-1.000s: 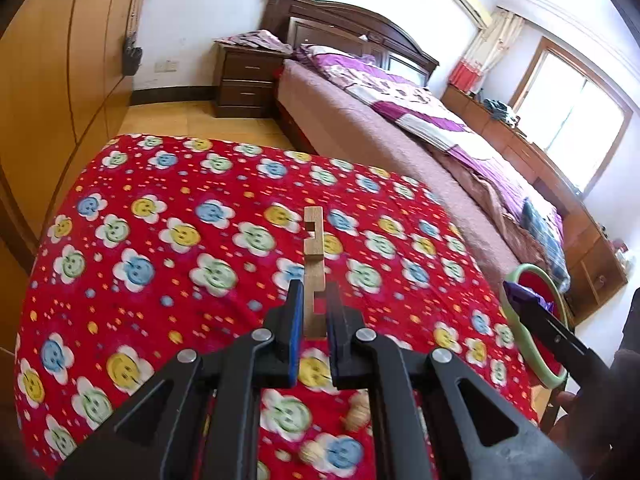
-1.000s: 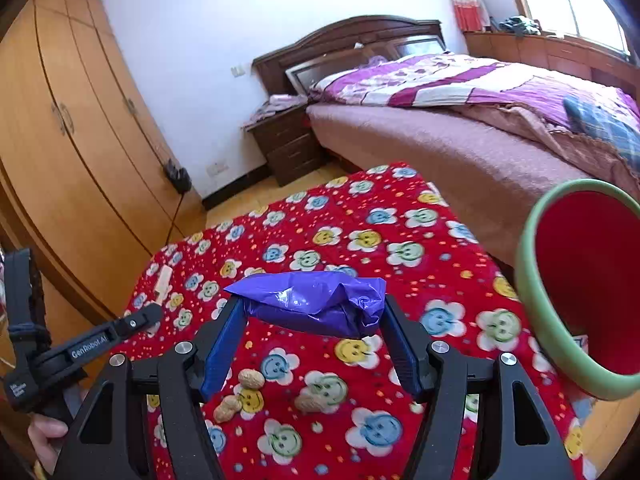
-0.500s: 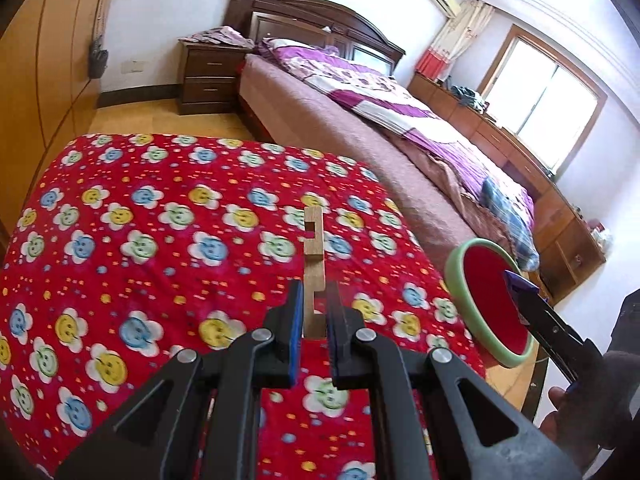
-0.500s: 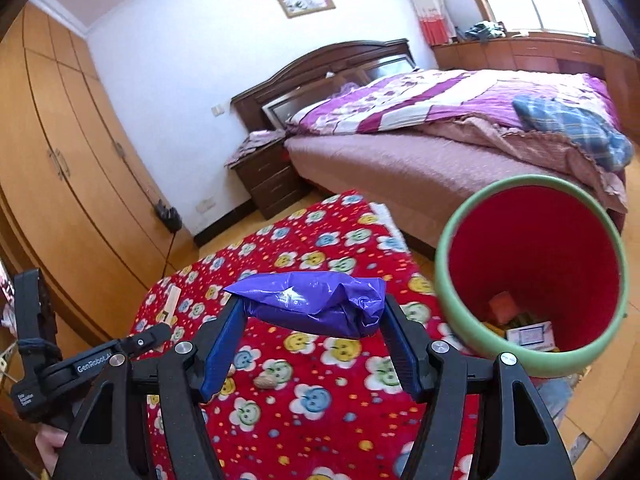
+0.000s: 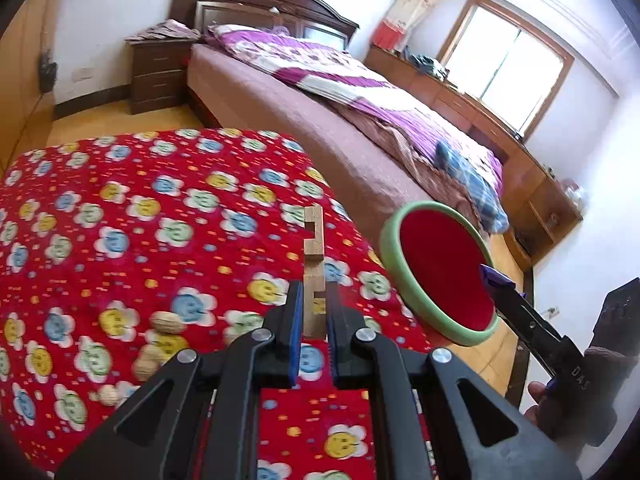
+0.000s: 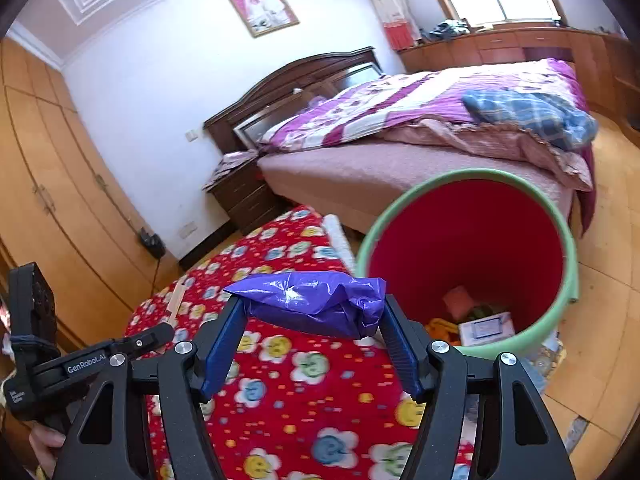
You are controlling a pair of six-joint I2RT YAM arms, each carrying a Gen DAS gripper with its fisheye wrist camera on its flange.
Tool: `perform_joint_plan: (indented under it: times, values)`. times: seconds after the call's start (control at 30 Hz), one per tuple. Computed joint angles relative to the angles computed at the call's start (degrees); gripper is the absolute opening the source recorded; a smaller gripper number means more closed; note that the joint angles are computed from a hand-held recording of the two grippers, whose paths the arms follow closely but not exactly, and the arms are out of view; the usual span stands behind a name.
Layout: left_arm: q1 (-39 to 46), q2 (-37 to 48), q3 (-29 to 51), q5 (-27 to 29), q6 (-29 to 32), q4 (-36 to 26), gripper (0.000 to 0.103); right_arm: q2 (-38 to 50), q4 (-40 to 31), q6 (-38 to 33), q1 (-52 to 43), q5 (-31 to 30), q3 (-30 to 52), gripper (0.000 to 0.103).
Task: Collect trash
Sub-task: 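Carry the wooden stick and purple bag over the red bucket, then open the left tool to drop the stick while the right tool drops the purple bag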
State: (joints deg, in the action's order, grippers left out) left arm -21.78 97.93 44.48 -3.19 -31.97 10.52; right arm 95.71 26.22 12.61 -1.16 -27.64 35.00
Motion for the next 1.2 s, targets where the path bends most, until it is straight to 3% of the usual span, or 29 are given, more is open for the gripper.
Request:
perform_joint_plan:
  times: [0.43, 1.07, 1.2]
  values:
    - [-6.6, 11.86, 13.49, 0.2, 2.91, -2.83, 0.009, 5.82, 0.12, -1.23, -8.83, -1.15, 3.17, 0.068]
    - [-8.93, 30.89, 37.47, 3.77, 7.8, -9.04, 0.009, 18.01, -1.25, -2.68, -12.31, -0.89, 12.02, 0.068]
    - [-8.93, 31.98, 38.39, 4.33, 8.37, -8.46, 0.018, 19.69, -2.03, -2.65, -12.45, -1.6, 13.64, 0.069]
